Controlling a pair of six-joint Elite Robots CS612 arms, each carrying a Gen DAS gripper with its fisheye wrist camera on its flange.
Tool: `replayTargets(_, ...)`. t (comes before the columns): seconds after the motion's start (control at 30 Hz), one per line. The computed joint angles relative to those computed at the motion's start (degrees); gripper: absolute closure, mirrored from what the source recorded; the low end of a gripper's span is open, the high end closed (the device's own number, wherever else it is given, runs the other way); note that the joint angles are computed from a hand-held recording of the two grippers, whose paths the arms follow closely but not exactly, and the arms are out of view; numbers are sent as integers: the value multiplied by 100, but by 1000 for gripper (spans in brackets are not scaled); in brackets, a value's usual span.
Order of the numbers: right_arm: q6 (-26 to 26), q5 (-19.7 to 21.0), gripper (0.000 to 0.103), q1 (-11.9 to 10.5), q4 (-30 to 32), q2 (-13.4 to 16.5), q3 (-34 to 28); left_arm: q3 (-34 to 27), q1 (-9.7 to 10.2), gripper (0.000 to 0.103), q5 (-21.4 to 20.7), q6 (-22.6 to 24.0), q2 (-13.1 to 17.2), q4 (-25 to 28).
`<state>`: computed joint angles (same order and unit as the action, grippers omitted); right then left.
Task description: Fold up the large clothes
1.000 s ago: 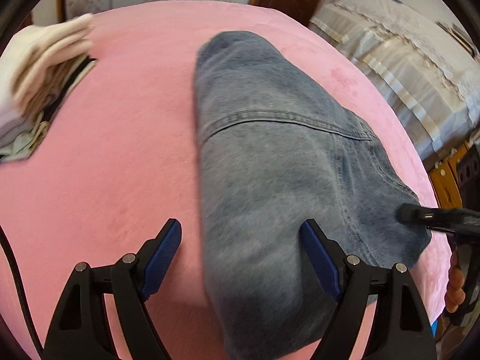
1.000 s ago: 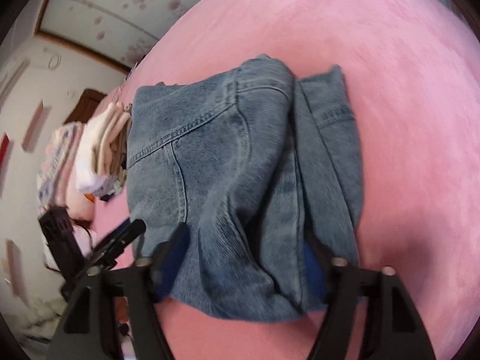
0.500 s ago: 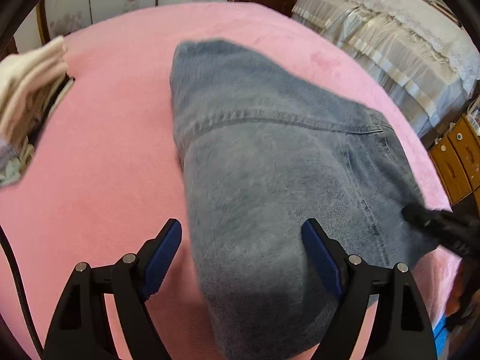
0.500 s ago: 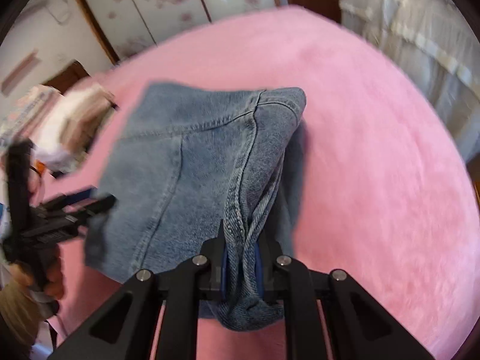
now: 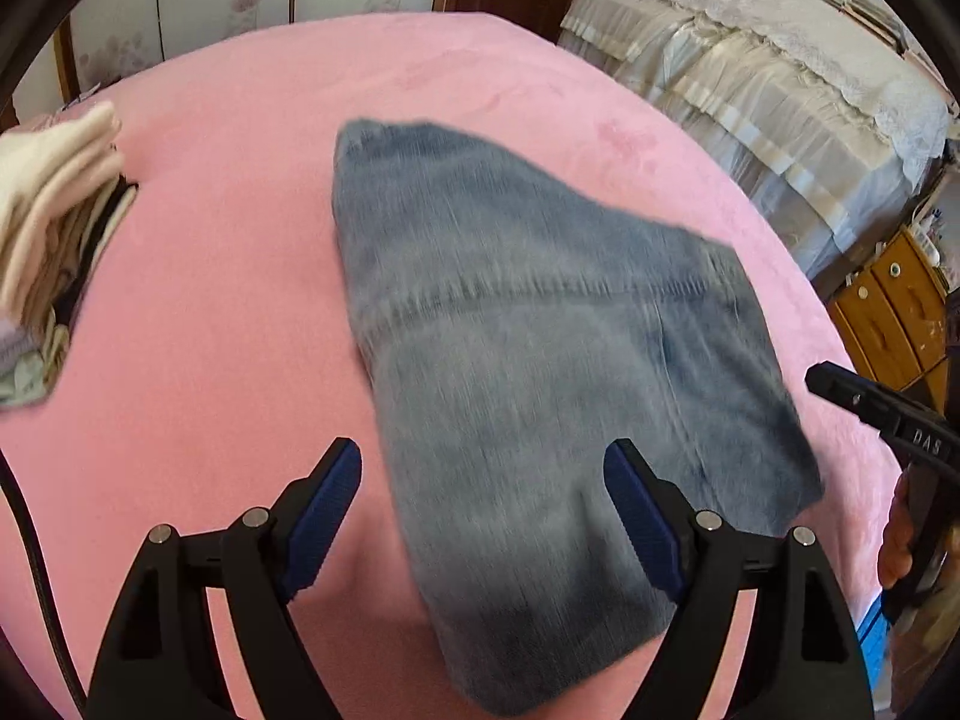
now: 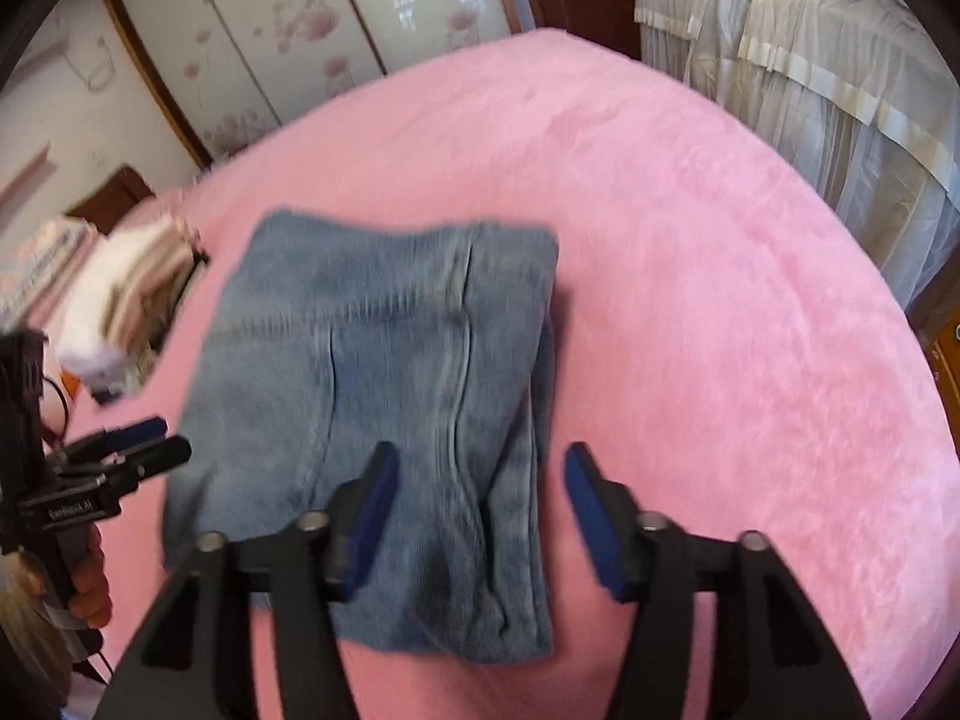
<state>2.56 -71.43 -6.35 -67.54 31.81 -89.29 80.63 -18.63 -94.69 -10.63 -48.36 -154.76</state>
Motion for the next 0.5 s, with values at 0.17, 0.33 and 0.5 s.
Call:
replayTargets(0.17, 236, -34, 40, 35, -355, -320, 867, -794, 78, 21, 82, -73, 395, 454)
replayTargets(0.33, 358, -107, 41, 96, -645, -545, 1602, -1595, 113, 21, 191, -324, 835, 855)
replayTargets(0.5, -37, -656, 60, 231, -577, -641, 1974, -2026, 52, 21, 609, -289, 1118, 1299)
